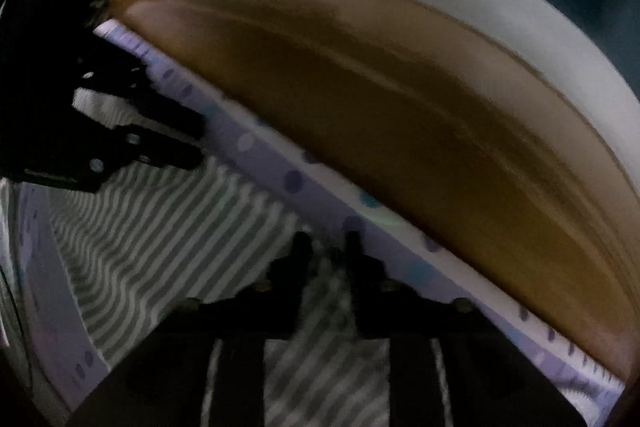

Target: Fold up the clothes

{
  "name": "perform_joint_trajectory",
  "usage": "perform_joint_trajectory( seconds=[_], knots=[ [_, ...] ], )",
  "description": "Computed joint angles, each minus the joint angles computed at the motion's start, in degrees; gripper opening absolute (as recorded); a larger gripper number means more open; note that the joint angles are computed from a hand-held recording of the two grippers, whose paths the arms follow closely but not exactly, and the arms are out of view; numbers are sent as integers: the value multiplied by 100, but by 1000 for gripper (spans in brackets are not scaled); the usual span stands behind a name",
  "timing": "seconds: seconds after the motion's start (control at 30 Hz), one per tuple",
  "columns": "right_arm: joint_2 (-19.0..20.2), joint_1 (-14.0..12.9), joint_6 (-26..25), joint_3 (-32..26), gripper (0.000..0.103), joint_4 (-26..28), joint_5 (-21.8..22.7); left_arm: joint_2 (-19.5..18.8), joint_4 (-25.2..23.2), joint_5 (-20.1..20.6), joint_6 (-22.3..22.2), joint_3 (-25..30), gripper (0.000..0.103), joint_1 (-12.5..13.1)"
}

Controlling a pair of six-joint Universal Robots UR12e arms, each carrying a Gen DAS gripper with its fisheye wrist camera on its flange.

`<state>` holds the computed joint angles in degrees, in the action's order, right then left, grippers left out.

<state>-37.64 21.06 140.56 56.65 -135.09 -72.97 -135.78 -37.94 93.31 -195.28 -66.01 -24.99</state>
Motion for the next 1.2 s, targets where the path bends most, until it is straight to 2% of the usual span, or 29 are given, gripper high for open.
perform_joint_trajectory(
  seconds=[0.1, 0.17, 0.23, 0.37, 0.47, 0.63, 0.77, 0.9, 0.97, 1.03, 1.1, 1.2],
  knots=[
    [-159, -79, 471, 225, 25, -425, 31, 314, 251, 310, -214, -476, 25, -1],
    [-322, -142, 560, 408, 25, -470, 287, 562, 389, 234, -425, -859, 25, 41],
    [-472, -151, 345, 554, 25, -289, 499, 749, 400, 221, -585, -1146, 25, 31],
    [-832, 152, -499, 1082, 26, -212, 639, 1156, 279, 636, -797, -1787, 25, 6],
    [-543, 348, -824, 676, 27, 16, 733, 1436, 307, 853, -1140, -2197, 25, 72],
    [19, 600, -708, -385, 27, 1160, 782, 1909, 322, 1465, -2009, -2877, 25, 157],
    [150, 721, -1014, -635, 27, 1555, 662, 2216, 538, 1474, -2514, -3381, 25, 285],
    [97, 785, -1195, -485, 27, 1405, 515, 2319, 398, 1600, -2808, -3560, 25, 332],
    [93, 775, -1219, -481, 27, 1422, 521, 2378, 211, 1784, -3016, -3618, 25, 338],
    [95, 766, -1229, -491, 27, 1460, 524, 2627, -15, 1943, -3235, -3844, 25, 394],
    [78, 759, -1267, -457, 27, 1429, 508, 2622, -185, 2055, -3418, -3842, 25, 403],
    [6, 747, -1341, -278, 27, 1203, 453, 2560, -168, 1936, -3476, -3858, 25, 437]
  ],
)
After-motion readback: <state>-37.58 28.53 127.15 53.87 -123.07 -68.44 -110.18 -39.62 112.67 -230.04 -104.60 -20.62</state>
